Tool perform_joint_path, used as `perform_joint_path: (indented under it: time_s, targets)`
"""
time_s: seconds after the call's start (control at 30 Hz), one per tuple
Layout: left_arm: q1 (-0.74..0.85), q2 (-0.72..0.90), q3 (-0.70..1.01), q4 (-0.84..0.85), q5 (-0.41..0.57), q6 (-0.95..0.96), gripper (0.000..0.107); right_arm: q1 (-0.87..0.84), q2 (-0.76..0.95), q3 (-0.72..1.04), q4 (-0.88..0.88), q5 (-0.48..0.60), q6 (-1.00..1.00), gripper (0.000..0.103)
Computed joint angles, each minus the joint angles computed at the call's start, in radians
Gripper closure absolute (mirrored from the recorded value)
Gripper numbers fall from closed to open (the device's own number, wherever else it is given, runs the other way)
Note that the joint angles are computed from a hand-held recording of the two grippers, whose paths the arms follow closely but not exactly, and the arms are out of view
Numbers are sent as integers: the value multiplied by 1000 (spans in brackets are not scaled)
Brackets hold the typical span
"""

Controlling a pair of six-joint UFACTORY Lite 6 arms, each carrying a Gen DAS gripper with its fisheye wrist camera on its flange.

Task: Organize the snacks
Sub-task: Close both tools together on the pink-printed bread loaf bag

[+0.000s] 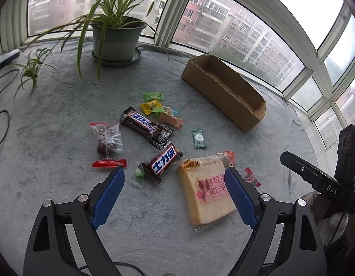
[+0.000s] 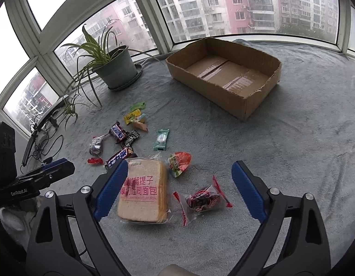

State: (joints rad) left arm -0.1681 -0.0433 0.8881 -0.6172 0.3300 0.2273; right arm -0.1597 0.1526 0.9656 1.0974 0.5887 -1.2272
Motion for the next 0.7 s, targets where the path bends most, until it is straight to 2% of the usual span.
perform_joint_path:
  time_s: [0.07,0.13,0.17,0.2,0.27,0.43,0.57,0.7]
  targets:
    - [0,23,2,-53,10,59,24,10,42,21,-22,41,23,26]
    - [2,52,6,-122,18,138,29,23,81,32,-31,61,29,33]
    - [1,64,8,-143,25,161,33,29,96,33,-31,66,27,35]
    - [3,79,12,-179,38,198,42,34,111,37,-34,73,30,37]
    - [13,112,19,-269,66,289,48,39,143,45,-31,90,26,43]
    - [22,184,39,-393,125,411,58,54,199,72,-34,132,38,51]
    - [24,231,55,-428,150,451,64,67,248,101,-53,148,64,57]
    - [29,280,70,-465,176,486,69,77,290,126,-64,157,80,60]
